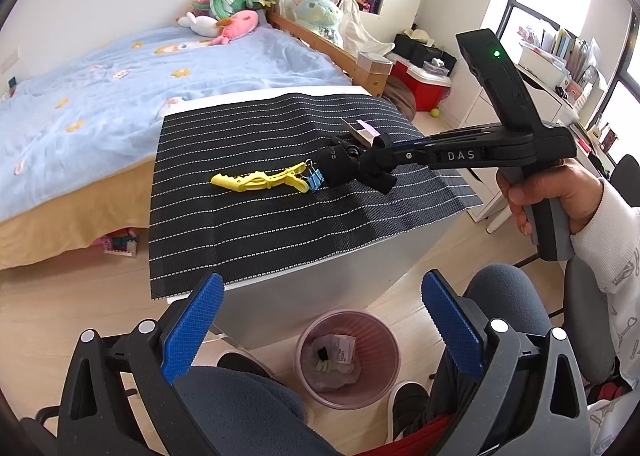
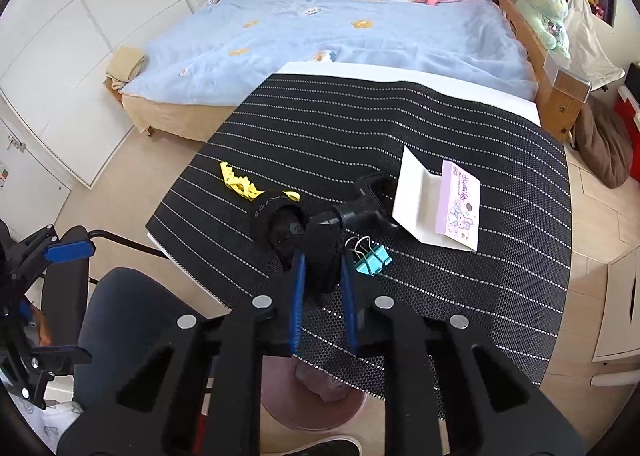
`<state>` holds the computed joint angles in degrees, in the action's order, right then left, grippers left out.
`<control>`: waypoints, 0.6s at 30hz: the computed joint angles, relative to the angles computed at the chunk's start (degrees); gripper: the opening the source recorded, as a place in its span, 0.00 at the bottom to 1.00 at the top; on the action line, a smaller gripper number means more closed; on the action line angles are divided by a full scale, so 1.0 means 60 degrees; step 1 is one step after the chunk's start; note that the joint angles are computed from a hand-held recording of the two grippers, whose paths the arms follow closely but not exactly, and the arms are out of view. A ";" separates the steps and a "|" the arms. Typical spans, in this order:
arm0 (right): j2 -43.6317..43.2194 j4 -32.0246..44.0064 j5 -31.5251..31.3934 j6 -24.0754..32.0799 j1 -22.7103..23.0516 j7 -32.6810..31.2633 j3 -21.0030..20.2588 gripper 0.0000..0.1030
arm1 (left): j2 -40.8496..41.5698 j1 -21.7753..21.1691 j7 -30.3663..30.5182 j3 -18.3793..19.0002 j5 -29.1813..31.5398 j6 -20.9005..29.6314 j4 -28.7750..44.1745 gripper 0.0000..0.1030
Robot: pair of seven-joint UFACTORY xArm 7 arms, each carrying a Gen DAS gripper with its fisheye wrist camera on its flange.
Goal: Collect trash
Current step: 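Lift the black clip with the right tool while the left tool reaches the yellow claw clip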
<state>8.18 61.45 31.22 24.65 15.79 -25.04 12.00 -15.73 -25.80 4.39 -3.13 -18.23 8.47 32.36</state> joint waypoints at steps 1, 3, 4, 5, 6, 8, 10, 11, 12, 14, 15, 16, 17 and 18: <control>-0.0077 -0.0041 0.0134 -0.0044 -0.0026 -0.0075 0.0024 0.16 | 0.0011 0.0025 -0.0012 -0.0016 0.0035 -0.0005 0.0014 0.93; -0.0206 -0.0091 0.0314 -0.0103 -0.0030 -0.0136 0.0033 0.16 | 0.0056 0.0088 -0.0045 -0.0040 0.0109 -0.0001 0.0079 0.93; -0.0283 -0.0128 0.0391 -0.0140 -0.0023 -0.0170 0.0028 0.16 | 0.0071 0.0120 -0.0063 -0.0052 0.0143 -0.0013 0.0101 0.93; -0.0338 -0.0147 0.0455 -0.0152 -0.0013 -0.0201 0.0015 0.16 | 0.0086 0.0135 -0.0058 -0.0045 0.0161 -0.0026 0.0116 0.93; -0.0410 -0.0177 0.0551 -0.0167 -0.0006 -0.0248 0.0005 0.16 | 0.0113 0.0147 -0.0046 -0.0035 0.0177 -0.0024 0.0155 0.93; -0.0520 -0.0214 0.0600 -0.0205 0.0034 -0.0242 -0.0043 0.16 | 0.0174 0.0186 -0.0011 -0.0023 0.0218 -0.0022 0.0240 0.93; -0.0620 -0.0258 0.0612 -0.0233 0.0069 -0.0149 -0.0102 0.16 | 0.0225 0.0271 -0.0007 -0.0058 0.0310 -0.0011 0.0333 0.93; -0.0610 -0.0232 0.0628 -0.0245 0.0087 -0.0114 -0.0124 0.16 | 0.0285 0.0328 -0.0008 -0.0075 0.0372 -0.0003 0.0415 0.93; -0.0652 -0.0259 0.0667 -0.0270 0.0094 -0.0102 -0.0140 0.16 | 0.0339 0.0380 0.0000 -0.0086 0.0425 0.0015 0.0497 0.93; -0.0761 -0.0349 0.0772 -0.0296 0.0096 -0.0127 -0.0178 0.16 | 0.0473 0.0523 -0.0008 -0.0132 0.0571 0.0074 0.0702 0.93; -0.0794 -0.0378 0.0806 -0.0299 0.0109 -0.0119 -0.0194 0.16 | 0.0546 0.0596 0.0007 -0.0150 0.0647 0.0103 0.0807 0.93; -0.0834 -0.0412 0.0826 -0.0292 0.0118 -0.0113 -0.0214 0.16 | 0.0622 0.0665 0.0026 -0.0164 0.0710 0.0132 0.0907 0.93; -0.0878 -0.0449 0.0842 -0.0277 0.0118 -0.0107 -0.0243 0.16 | 0.0715 0.0717 0.0088 -0.0154 0.0747 0.0161 0.1030 0.93; -0.0914 -0.0483 0.0859 -0.0279 0.0121 -0.0097 -0.0270 0.16 | 0.0810 0.0740 0.0189 -0.0129 0.0733 0.0200 0.1157 0.93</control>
<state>2.70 58.55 36.38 22.97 16.51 -25.62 10.38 -10.87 -21.36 5.52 -3.90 -13.84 9.67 39.30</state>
